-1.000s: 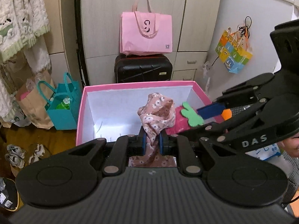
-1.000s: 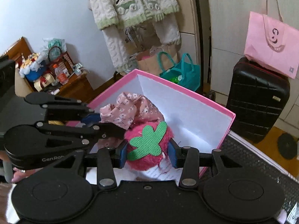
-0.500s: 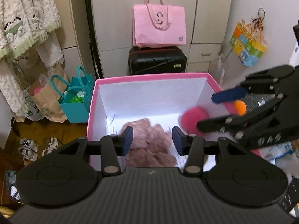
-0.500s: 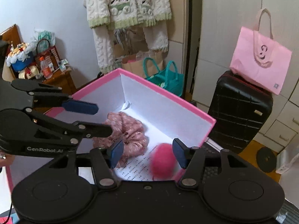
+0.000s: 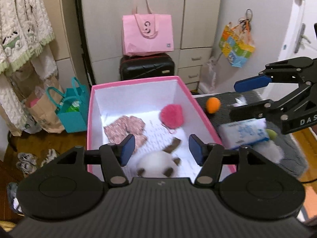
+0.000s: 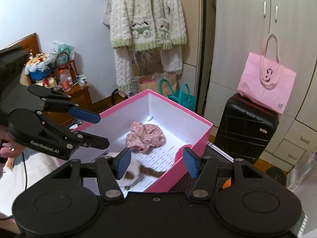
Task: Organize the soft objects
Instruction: 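Move both grippers back toward the remaining items on the table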
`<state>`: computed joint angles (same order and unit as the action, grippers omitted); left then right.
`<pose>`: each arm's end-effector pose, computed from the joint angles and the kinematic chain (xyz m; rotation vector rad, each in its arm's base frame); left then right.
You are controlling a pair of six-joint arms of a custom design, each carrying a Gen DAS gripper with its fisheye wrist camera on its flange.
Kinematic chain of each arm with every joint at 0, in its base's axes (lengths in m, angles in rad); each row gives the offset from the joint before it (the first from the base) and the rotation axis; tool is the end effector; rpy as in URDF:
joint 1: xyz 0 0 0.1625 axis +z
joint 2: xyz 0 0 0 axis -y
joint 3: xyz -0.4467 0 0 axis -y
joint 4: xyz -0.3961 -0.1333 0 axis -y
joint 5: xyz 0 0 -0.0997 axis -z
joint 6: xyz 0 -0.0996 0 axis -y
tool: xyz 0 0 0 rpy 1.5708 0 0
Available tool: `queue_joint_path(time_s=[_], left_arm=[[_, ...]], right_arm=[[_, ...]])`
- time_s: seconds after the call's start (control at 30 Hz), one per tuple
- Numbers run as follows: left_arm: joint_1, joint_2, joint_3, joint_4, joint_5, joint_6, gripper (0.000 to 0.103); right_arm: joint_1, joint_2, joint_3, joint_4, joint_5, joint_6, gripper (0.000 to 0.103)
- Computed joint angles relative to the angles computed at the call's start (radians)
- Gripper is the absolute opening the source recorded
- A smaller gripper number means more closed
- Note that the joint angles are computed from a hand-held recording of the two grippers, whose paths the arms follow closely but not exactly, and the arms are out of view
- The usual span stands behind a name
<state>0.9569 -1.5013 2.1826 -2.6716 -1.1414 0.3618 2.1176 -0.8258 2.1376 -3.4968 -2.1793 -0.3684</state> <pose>-0.1260 -0.4821 0.3166 1.1543 2.4426 -0.6439 0.3423 -0.4155 0.0986 0.8688 -2.3198 0.8476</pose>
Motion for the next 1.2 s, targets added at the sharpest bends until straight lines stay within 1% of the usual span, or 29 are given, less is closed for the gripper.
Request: queue_joint_path(time_s=[0.1,0.27,0.43,0.53,0.67,0.8,0.87,0.93,1.0,1.1,1.2], left_arm=[[-0.021,-0.048,0.016,0.048,-0.001,-0.021,0.062],[-0.067,-0.118,0.06,0.084,0.011,-0.016,0.067],[-0.128,-0.187,0.115,0.111,0.024,0.014,0.068],[-0.177,-0.23,0.153,0.125,0.034,0.03,0.068],[-0.225,-0.278,0.185,0.175,0.011,0.03,0.068],[-0.265,-0.302,0.217,0.192,-0.002,0.032,0.068],[-0.275,-0.305,0.228,0.197,-0.019,0.033,0.068],[-0.279,-0.308,0.238,0.212,-0.055,0.025,0.068],[-0.268,-0.308,0.247,0.216,-0.116,0.022,0.068],[-0.264,-0.304,0.289,0.165,-0.178,0.039,0.068],[-0.26,-0.269,0.317,0.116,-0.225,0.038,0.068]], right_arm=[[0.032,-0.022,0.039,-0.028,-0.009,0.01,0.063],[0.079,-0.039,0.098,-0.105,-0.045,-0.001,0.064],[0.107,-0.064,0.162,-0.143,-0.052,0.011,0.064],[0.127,-0.07,0.208,-0.195,-0.054,0.01,0.064],[0.16,-0.067,0.264,-0.259,-0.092,0.02,0.064],[0.193,-0.057,0.321,-0.323,-0.129,0.038,0.066],[0.206,-0.054,0.349,-0.351,-0.148,0.056,0.068],[0.216,-0.047,0.378,-0.384,-0.164,0.071,0.069],[0.218,-0.042,0.412,-0.42,-0.163,0.082,0.072],[0.221,-0.029,0.45,-0.45,-0.193,0.116,0.073],[0.208,-0.019,0.487,-0.471,-0.207,0.158,0.073]])
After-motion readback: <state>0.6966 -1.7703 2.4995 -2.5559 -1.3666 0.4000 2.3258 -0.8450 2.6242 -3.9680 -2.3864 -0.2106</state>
